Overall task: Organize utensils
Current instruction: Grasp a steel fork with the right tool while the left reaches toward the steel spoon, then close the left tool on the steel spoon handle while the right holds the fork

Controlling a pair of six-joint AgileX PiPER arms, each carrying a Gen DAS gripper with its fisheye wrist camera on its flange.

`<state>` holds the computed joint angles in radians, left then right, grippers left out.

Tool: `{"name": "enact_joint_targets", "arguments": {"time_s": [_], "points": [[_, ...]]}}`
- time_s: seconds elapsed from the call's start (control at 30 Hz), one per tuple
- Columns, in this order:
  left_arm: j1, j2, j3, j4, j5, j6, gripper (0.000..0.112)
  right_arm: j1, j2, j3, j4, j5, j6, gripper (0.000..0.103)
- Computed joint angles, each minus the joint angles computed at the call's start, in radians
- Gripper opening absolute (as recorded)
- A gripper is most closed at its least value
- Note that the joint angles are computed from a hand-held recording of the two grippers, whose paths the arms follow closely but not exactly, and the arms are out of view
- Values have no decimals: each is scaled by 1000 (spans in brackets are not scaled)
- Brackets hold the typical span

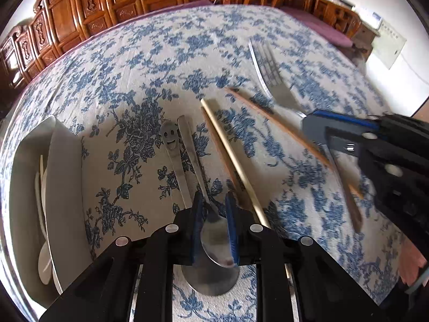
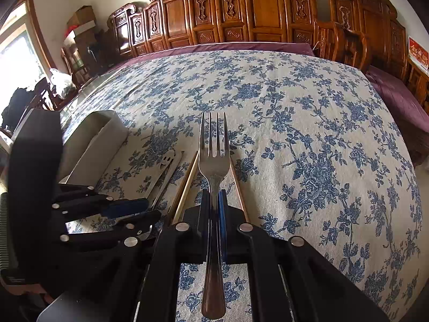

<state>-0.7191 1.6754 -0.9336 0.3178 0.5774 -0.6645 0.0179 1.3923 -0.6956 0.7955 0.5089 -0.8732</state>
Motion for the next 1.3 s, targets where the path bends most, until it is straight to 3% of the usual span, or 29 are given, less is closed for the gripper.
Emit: {"name": "enact_joint_targets", "arguments": {"time_s": [0.37,0.47,0.53,0.77,1.1,1.3], "points": [[42,26,-92,-127,123,114,14,7,-15,1,-8,6,11,8],[43,29,-89,-131,115,118,13,7,-15,1,-7,6,11,8],[49,32,-89,-129,111,122,5,9,-18,2,-9,5,13,8],[69,15,-62,-158,68,155,1,16,-17,1,-22,4,23,8],[62,-35,-35,-139,45,133,0,37,-4,-1,-42,-13,45,8],[76,-89,1,-230,55,212,1,36,3,-2,-38,-18,40,8]]}}
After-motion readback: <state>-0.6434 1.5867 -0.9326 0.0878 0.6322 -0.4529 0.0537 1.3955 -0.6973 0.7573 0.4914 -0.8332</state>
